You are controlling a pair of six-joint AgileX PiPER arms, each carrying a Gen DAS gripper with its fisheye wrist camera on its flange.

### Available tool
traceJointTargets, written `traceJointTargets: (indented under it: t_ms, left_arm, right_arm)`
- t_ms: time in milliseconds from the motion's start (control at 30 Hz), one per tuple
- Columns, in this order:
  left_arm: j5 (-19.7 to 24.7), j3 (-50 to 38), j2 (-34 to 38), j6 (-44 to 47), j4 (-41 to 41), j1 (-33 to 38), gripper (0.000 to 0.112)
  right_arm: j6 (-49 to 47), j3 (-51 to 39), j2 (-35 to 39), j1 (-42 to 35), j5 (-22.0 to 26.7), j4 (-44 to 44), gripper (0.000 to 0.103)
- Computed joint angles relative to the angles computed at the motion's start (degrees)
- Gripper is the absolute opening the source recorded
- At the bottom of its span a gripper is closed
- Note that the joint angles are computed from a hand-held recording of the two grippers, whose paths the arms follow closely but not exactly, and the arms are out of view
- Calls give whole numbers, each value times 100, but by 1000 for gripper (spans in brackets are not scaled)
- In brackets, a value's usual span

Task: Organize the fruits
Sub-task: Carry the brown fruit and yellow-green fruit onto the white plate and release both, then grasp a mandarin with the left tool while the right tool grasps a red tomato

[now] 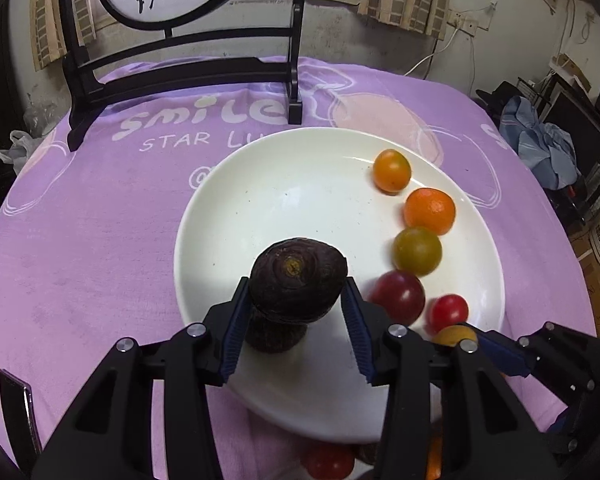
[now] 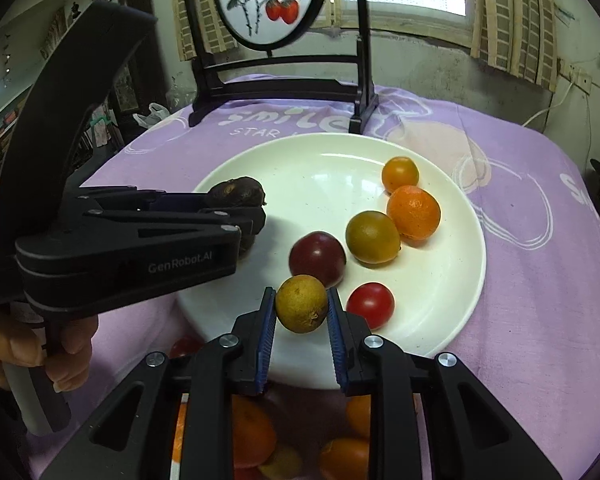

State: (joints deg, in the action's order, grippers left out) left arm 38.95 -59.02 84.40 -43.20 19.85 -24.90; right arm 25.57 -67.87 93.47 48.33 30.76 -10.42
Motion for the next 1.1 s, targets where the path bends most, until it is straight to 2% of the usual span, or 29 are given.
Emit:
traceJointTargets:
  t_ms: [33,233,367,600,767,833,900,1100]
  left_arm:
    - [-3,-7,4,-40,4,18,53]
    - [134,314,-505,-485,386,-200,61]
    - [386,719,-1081,-1013,785,-597,67]
    - [955,1586,-2030,-2013,1260,-1627,70]
    - [1022,2137,-2602,-2344,1073,-1888,70]
    - [1052,2312,-2724,-2579,1183,-2049,78]
    - [1074,2451,-2778,-2806,1297,-2122,79]
    - [741,2757,-3036,-2578,1093,-1783,79]
  right_arm:
    - [16,62,-41,-26,-71,21,30]
    - [173,564,-535,-68,-258,-1,31]
    - [767,1073,-1078,76,-313,-457,41]
    - [1738,1710,-1714,535,65,-1371,41]
    - [2077,2140,-2097,805,361,-1491,41]
    - [2083,2222,-2152,935,468,-1401,41]
    - [2240,2275,-2150,1196,600,-1487,41]
    - [2576,2160,-1763,1934,713,-1655,41]
